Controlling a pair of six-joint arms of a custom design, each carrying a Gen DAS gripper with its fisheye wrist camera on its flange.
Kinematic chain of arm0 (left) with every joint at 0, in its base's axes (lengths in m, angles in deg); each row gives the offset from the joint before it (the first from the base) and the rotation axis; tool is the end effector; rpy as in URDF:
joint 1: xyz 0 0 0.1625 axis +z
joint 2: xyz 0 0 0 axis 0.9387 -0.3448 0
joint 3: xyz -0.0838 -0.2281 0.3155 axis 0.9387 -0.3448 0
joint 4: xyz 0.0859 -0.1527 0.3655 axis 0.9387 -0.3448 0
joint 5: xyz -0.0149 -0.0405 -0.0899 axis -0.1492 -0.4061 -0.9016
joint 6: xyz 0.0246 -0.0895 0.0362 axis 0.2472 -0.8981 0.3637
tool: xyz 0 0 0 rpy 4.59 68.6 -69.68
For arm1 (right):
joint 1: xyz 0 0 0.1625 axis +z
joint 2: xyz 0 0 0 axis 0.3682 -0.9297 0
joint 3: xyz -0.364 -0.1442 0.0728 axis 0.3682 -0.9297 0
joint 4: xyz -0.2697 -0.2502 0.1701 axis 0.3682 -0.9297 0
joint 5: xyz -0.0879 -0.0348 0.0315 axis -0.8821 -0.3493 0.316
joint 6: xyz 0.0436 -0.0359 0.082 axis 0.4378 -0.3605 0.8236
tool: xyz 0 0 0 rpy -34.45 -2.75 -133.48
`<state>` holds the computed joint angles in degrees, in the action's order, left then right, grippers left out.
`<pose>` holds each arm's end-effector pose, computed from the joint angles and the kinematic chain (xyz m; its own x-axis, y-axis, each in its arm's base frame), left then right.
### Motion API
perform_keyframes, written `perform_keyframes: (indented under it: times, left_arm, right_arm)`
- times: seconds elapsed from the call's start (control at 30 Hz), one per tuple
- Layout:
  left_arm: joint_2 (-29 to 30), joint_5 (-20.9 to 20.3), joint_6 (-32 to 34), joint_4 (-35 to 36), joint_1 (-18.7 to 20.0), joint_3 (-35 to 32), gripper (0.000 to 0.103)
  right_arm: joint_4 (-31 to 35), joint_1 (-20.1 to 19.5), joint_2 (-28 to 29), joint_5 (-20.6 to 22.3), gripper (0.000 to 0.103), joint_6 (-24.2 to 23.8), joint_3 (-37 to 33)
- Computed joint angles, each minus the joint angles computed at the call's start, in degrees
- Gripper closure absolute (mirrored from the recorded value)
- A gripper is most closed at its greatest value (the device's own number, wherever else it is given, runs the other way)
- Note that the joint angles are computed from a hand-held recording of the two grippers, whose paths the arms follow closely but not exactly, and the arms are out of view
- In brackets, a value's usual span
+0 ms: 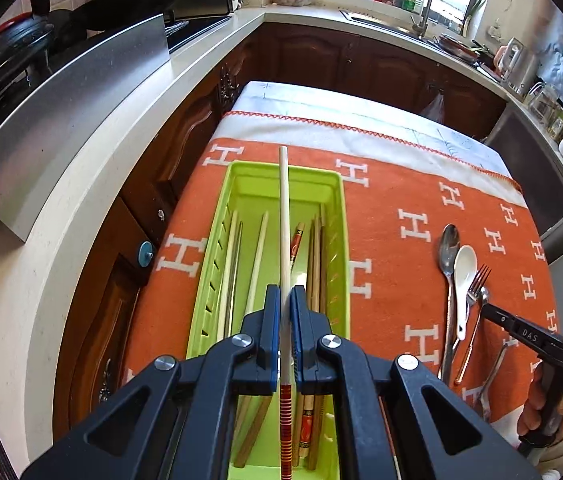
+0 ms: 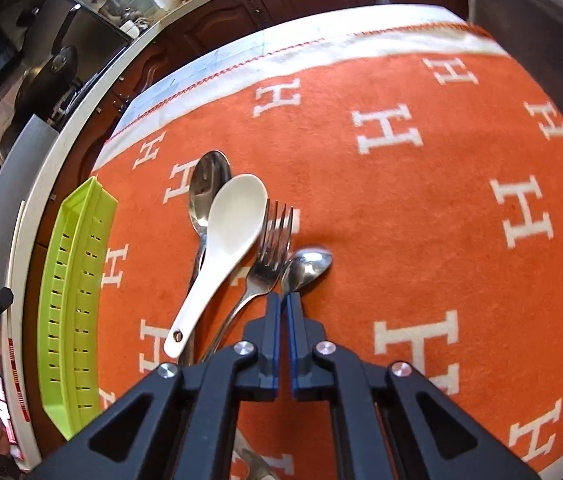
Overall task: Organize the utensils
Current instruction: 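Carry the chopstick into the green tray and open the left tool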
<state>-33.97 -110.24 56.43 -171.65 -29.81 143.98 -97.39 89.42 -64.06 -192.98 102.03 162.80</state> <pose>-0.2017 -0.4216 0.2438 -0.6961 0.4122 -0.5878 0.5852 0.8000 -0.1321 0.1828 -0.2924 0.1410 -0.7961 0.5274 0.2968 0.2382 0.7240 -0.6474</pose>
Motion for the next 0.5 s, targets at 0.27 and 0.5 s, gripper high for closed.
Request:
perform_keyframes:
  times: [0.27, 0.5]
  left_arm:
    - [0.08, 0.17, 1.17, -1.29, 1.37, 0.63, 0.1]
    - [0.55, -0.06, 2.38, -2.6, 2.05, 0.86, 0.1]
  right_arm:
    - [-4.99, -0.11, -2.2, 2.03, 0.103, -0.66, 1.89]
    - [-2.19, -1.34, -6.22, 3.4, 0.103, 1.55, 2.79]
